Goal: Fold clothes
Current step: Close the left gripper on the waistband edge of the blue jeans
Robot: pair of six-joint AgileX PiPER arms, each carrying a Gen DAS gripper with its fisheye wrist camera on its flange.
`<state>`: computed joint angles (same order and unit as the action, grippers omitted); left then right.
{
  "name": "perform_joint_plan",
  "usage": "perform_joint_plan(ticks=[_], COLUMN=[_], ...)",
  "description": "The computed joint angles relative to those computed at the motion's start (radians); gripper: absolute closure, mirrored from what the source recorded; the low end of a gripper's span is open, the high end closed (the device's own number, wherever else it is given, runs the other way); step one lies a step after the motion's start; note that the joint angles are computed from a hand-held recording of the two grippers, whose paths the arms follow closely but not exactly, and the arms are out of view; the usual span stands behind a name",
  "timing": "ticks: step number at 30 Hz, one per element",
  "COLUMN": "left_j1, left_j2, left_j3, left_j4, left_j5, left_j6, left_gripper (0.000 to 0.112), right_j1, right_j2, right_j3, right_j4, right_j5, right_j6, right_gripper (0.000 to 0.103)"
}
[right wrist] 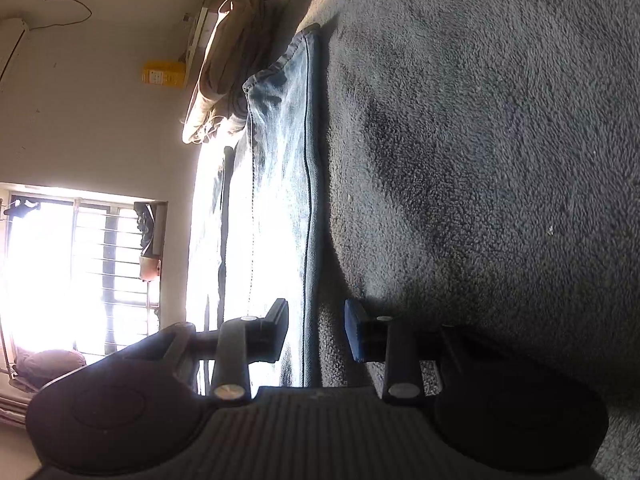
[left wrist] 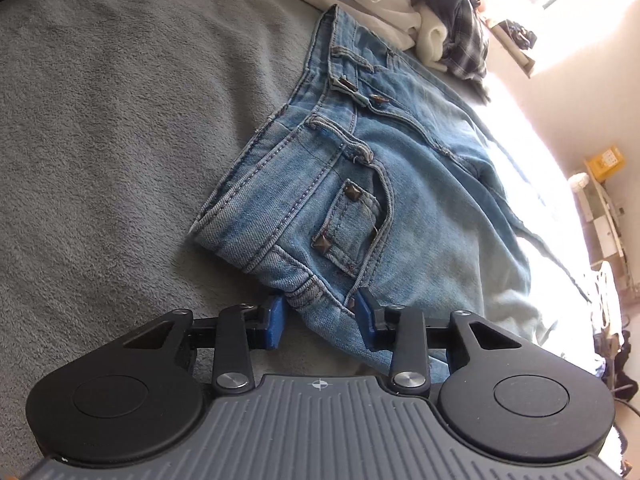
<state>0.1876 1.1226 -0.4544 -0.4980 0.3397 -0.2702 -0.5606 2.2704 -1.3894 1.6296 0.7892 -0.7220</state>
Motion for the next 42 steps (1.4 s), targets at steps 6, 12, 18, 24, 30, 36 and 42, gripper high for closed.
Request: perform_joint_plan(ticks=[6,12,18,24,30,36,42], left_j1=[0.026,0.027,0.019,0.018,0.023,0.032,0.033], left_j2=[0.009,0.014,0.028,0.043,0.047,0.045,0.036], left_j3=[-0.006,-0.005,-0.011,-0.016,-0.015,-0.006,-0.002], left_j4=[-0.074,-0.079,-0.049,-0.047,-0.067,-0.102,-0.104], left_j5=[0.018,0.014,0.010,0.008,0.006,0.001,0.005], left_j6=[0.079,0.081,0.062,0.060,0.083,0.123,0.132], left_gripper=[0.081,0.081,0.081,0.080,0.080,0.080,0.080], right_j1=[-0.002,0.042,0.067,0.072,0.065,0.081,0.087], right_j2=[0.057,0.128,0.149,0.083,0.126,0.067,0.135], right_j3=[-0.113,-0.328,-0.384,-0.276,-0.339,-0.223,-0.337], right_j4=[0.025,-0.119,-0.179,-0.164,-0.182,-0.101,-0.190], right_j5=[-0.005,-0.100,-0.216,-0.309,-0.249,-0.369,-0.356], right_j6=[0.073,0.269,0.406,0.399,0.441,0.414,0.537], right_gripper=[0.070,0.070,0.072,0.072,0.071,0.073,0.072])
